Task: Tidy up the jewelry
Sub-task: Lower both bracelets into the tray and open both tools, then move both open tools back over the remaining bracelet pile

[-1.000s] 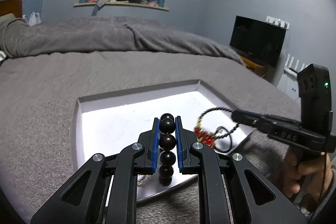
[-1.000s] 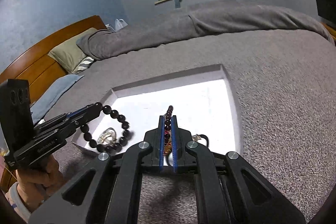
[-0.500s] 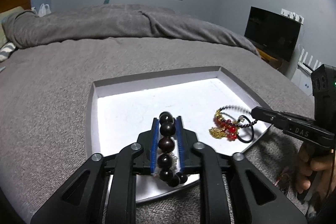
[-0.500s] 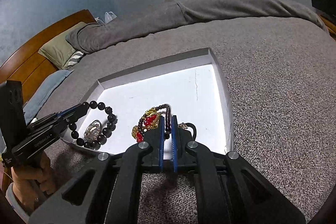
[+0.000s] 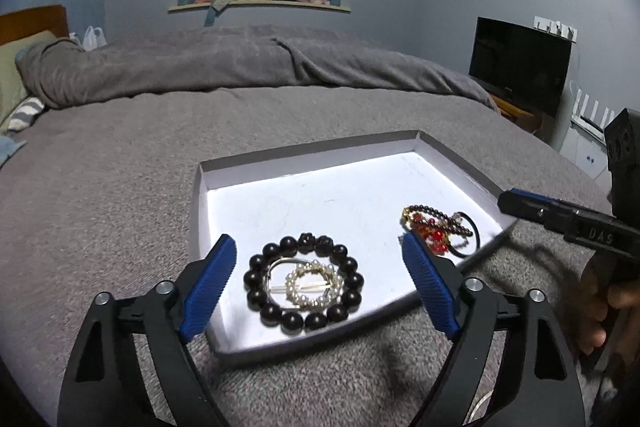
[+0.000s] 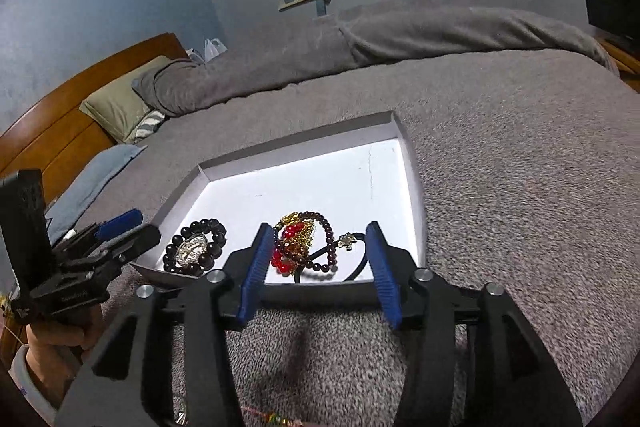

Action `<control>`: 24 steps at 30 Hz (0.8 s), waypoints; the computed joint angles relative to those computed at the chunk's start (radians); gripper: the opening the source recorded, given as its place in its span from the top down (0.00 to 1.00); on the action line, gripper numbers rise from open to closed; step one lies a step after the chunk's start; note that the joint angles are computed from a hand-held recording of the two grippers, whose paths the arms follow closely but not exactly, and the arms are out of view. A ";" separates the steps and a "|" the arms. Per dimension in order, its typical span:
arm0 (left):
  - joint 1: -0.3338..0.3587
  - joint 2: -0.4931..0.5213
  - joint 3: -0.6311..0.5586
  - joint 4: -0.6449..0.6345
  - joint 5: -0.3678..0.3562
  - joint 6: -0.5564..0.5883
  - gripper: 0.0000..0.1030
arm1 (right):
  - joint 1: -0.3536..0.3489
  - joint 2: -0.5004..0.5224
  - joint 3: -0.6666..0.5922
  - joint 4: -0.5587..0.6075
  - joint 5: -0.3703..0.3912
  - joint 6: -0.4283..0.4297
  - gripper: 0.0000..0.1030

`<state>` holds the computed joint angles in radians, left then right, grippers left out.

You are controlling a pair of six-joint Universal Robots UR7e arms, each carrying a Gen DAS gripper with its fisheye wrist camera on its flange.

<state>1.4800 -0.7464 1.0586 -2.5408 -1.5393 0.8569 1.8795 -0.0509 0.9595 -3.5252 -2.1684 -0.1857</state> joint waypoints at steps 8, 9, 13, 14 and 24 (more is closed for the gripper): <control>0.011 -0.069 0.086 -0.030 -0.035 0.019 0.13 | 0.024 -0.026 0.087 -0.099 -0.025 -0.042 0.40; 0.013 -0.076 0.094 -0.028 -0.038 0.020 0.13 | 0.026 -0.029 0.099 -0.110 -0.026 -0.044 0.39; 0.019 -0.106 0.137 -0.031 -0.043 0.041 0.13 | 0.034 -0.042 0.144 -0.132 -0.039 -0.049 0.38; 0.021 -0.118 0.155 -0.036 -0.045 0.052 0.13 | 0.037 -0.045 0.155 -0.137 -0.044 -0.055 0.37; 0.041 -0.193 0.273 -0.035 -0.053 0.160 0.13 | 0.040 -0.078 0.272 -0.180 -0.086 -0.090 0.34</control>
<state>1.5209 -0.9393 1.3317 -2.5757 -1.5920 1.0164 1.9199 -0.1287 1.2313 -3.7057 -2.2540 -0.2755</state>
